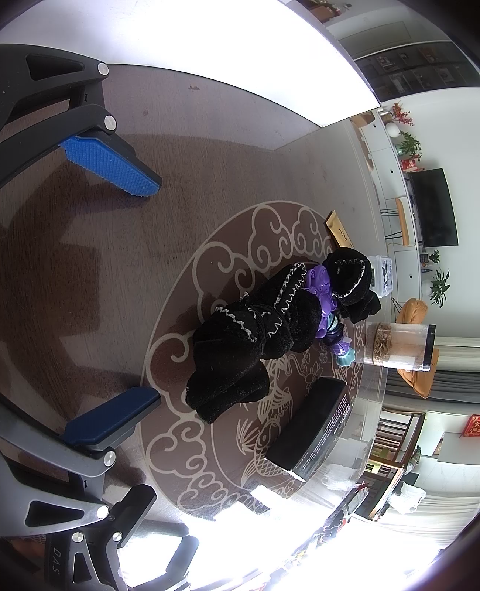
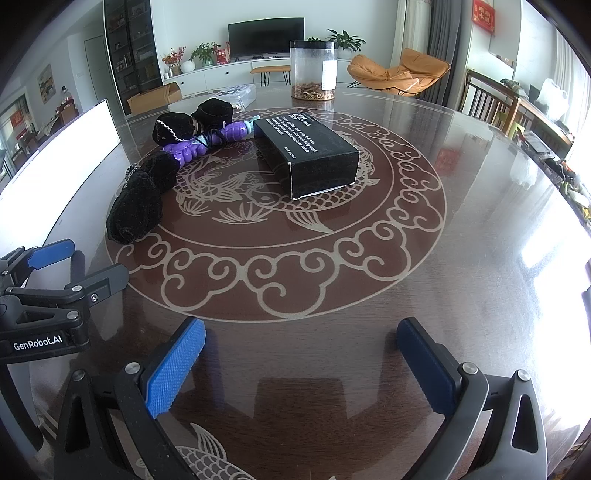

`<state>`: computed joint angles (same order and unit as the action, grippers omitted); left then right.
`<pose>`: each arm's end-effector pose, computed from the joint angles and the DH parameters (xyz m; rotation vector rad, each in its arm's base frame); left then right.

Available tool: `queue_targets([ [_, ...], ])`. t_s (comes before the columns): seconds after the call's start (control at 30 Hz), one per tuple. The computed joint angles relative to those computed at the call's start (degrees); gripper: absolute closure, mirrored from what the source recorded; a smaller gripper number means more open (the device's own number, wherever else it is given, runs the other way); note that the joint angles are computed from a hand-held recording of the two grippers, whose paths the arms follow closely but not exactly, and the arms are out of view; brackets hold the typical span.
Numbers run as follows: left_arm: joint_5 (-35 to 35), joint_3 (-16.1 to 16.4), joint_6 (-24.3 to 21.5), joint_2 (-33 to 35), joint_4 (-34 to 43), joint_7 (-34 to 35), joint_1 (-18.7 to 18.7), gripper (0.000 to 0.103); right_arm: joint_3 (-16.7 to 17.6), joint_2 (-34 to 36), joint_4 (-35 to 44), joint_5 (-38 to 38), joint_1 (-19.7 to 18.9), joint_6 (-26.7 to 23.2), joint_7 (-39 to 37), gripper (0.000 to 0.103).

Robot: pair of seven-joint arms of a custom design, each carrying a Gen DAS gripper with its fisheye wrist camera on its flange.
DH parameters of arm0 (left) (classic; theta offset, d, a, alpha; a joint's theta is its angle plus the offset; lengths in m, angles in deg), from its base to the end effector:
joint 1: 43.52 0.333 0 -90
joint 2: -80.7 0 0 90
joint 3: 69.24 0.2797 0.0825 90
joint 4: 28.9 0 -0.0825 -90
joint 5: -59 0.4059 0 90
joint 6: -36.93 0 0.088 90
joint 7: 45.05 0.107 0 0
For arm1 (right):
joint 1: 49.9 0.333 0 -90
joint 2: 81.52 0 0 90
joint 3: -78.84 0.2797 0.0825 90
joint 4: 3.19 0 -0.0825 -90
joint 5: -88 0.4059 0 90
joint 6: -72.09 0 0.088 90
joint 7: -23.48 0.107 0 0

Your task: Organize objects

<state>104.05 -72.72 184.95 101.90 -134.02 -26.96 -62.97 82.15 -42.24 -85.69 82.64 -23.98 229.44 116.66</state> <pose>0.6151 -0.2714 0.3196 -2.0648 1.5807 -0.5114 0.6688 0.3677 0.3184 -2.2196 1.3097 -0.4345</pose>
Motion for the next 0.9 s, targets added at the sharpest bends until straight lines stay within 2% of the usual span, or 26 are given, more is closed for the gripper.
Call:
queue_targets([
  [0.83,0.0,0.0,0.0,0.0,0.0,0.0,0.0,0.000,0.0,0.1,0.1,0.1,0.0,0.0,-0.1,0.000],
  [0.9,-2.3,-0.9,0.0,-0.6,-0.7,2.8,0.8,0.000,0.0,0.1,0.1,0.1,0.1,0.0,-0.1,0.000],
])
